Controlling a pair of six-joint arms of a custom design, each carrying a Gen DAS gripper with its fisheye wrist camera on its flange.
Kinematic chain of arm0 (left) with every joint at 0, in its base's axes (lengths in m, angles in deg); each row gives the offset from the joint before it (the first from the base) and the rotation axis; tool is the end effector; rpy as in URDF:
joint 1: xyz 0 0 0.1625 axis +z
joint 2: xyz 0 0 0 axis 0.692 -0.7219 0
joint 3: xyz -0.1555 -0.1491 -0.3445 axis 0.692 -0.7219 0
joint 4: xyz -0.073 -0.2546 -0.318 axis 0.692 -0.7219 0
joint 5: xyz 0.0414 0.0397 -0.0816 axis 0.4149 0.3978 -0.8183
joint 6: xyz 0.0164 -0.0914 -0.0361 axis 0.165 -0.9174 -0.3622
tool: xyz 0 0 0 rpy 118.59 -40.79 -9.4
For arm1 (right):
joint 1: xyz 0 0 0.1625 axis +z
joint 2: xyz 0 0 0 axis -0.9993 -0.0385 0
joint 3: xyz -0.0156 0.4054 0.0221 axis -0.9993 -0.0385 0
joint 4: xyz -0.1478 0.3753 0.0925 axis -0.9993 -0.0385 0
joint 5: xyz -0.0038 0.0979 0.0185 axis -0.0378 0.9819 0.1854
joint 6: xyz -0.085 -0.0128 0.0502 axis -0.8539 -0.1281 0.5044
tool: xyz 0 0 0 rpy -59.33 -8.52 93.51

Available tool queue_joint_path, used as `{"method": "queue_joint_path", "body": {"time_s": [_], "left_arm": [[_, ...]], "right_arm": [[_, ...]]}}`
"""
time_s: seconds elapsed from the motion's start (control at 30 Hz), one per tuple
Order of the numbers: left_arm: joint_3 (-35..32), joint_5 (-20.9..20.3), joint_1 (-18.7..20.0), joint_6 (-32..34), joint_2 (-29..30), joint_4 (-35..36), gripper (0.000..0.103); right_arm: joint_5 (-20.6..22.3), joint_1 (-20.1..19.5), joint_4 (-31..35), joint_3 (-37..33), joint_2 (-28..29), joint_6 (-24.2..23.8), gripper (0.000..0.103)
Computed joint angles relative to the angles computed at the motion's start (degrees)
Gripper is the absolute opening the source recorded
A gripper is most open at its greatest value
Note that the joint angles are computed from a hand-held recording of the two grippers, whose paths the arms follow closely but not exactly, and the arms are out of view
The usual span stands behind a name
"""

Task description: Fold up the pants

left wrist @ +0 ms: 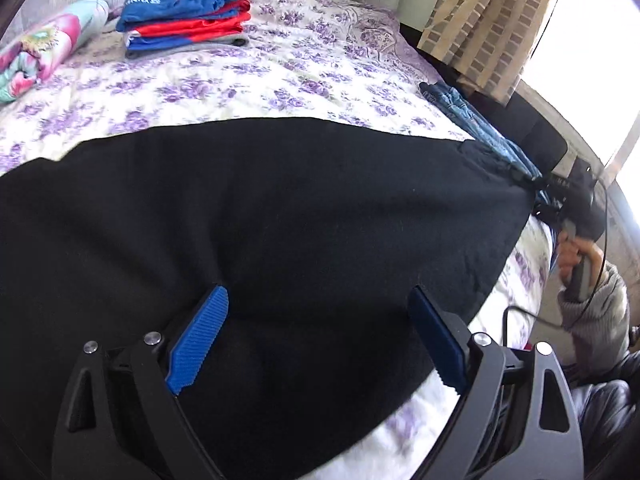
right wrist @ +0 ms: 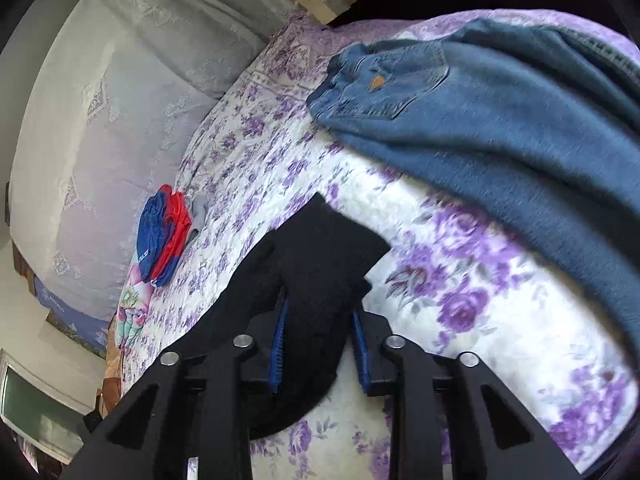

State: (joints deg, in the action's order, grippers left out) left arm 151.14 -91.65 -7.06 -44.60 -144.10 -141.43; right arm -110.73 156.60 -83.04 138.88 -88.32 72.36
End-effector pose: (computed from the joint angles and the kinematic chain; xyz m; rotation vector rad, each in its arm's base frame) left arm -0.1461 -0.3509 0.1623 0.4928 2.6066 -0.7520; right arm -0.0195 -0.4674 0.3301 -0.0509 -2.8463 1.1483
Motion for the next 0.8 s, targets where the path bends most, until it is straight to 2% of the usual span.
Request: {"method": "queue_joint_path", "body": {"time_s": [0.03, 0.1, 0.13, 0.2, 0.23, 0.3, 0.37, 0.47, 0.57, 0.67, 0.7, 0.8], "left_arm": [[0.8, 0.9, -0.8, -0.9, -2.3, 1.3, 0.089], [2.9, 4.1, -2.5, -2.9, -8.8, 4.0, 0.089], [3.7, 6.0, -3.0, -4.9, -13.0, 6.8, 0.089], [4.7, 8.7, -3.3, -9.8, -19.6, 13.2, 0.089], [5.1, 9.7, -3.1, -12.9, -23.5, 17.3, 0.089], [5.2, 11.1, -2.5, -18.4, -29.1, 24.8, 0.089], [5.4, 12.1, -2.3, -24.5, -35.3, 33.2, 0.088], [6.9, 12.4, -4.9, -28.4, -45.8, 41.7, 0.079], [7.0, 14.7, -8.9, -34.9, -54.3, 53.0, 0.078], [7.4, 16.2, -10.3, -36.9, -57.9, 56.4, 0.078], [7.6, 17.1, -10.1, -37.4, -57.2, 56.3, 0.079], [8.5, 16.6, -8.8, -33.1, -58.3, 53.0, 0.08]], "right_arm": [[-0.2, 0.2, -2.2, 0.6, -0.8, 1.2, 0.055], [-2.8, 2.1, -11.3, 2.1, -1.9, 2.6, 0.064], [-4.1, 3.0, -16.0, 2.8, -2.0, 2.7, 0.065], [-2.1, 4.6, -18.3, 3.1, -2.3, 1.1, 0.066], [-0.6, 6.2, -15.8, 2.3, -1.4, -1.0, 0.066], [3.8, 10.0, -6.5, -0.1, 1.4, -4.8, 0.063], [5.3, 15.5, 4.1, -4.6, 7.5, -8.6, 0.057], [5.3, 23.7, 18.5, -14.1, 20.0, -12.2, 0.047], [2.7, 30.2, 28.9, -24.9, 32.9, -13.3, 0.042], [-1.2, 34.9, 35.2, -34.0, 43.1, -12.9, 0.041], [-2.0, 35.9, 35.0, -35.2, 45.0, -12.2, 0.041], [-3.1, 37.7, 37.8, -40.5, 50.0, -10.8, 0.041]]}}
